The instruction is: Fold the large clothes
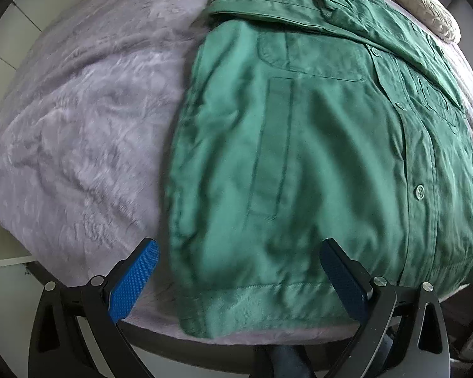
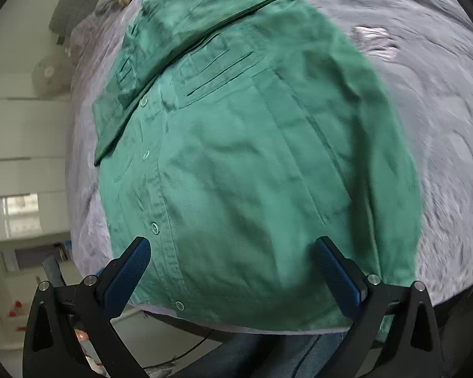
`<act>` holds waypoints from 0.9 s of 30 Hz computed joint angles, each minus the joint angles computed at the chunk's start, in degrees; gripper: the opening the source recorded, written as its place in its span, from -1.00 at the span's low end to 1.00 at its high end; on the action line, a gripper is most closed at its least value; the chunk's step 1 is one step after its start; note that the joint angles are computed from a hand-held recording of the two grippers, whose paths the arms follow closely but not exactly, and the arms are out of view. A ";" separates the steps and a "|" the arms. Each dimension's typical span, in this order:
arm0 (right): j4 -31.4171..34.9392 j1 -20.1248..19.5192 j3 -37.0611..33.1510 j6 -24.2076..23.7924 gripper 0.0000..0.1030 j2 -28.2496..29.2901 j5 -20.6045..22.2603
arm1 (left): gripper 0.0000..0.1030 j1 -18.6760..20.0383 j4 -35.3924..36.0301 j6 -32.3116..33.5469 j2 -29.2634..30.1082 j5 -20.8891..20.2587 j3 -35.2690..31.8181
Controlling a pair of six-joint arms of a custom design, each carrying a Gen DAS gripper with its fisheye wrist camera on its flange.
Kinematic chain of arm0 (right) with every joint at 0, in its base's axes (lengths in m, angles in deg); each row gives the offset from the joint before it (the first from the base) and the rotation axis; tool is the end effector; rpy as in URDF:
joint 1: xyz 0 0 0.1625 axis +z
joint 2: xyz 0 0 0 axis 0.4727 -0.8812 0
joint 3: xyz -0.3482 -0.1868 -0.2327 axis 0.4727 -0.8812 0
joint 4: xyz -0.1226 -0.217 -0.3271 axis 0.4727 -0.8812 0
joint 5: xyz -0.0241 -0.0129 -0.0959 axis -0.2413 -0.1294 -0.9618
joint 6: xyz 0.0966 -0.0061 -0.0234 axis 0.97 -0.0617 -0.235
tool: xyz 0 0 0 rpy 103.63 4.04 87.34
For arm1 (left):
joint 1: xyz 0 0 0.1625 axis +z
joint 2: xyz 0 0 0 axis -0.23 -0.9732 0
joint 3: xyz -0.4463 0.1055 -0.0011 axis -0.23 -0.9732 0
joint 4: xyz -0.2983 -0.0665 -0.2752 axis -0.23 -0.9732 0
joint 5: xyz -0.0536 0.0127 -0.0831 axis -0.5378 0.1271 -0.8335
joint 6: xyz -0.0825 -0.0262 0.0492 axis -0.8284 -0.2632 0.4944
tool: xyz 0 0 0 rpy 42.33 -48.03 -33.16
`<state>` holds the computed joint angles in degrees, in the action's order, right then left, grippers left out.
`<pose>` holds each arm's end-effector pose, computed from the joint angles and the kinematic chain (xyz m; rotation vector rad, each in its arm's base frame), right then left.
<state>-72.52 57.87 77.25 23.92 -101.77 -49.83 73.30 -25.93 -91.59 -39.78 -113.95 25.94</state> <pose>0.0594 -0.6086 0.3388 -0.8719 -2.6936 0.6601 -0.2094 -0.7560 0.1514 0.4115 2.3667 -0.0152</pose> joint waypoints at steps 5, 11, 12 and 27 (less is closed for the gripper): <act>-4.12 0.37 4.14 1.34 0.99 -3.43 -3.39 | 0.99 1.82 1.05 0.29 -1.40 -0.35 0.79; -9.13 -1.00 10.37 4.88 0.99 -8.26 -9.81 | 0.98 5.95 3.14 1.11 -2.04 -7.89 -0.50; -9.70 -1.74 11.36 5.55 0.99 -8.99 -9.49 | 0.98 6.49 4.06 0.85 -1.92 -9.33 -0.95; -34.13 -10.87 20.34 6.04 1.00 -6.52 25.90 | 0.99 7.05 4.74 3.37 -0.43 -15.32 -1.30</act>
<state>-106.65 47.00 97.59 29.95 -108.29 -23.93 80.35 -21.18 -88.22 -40.20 -129.26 24.64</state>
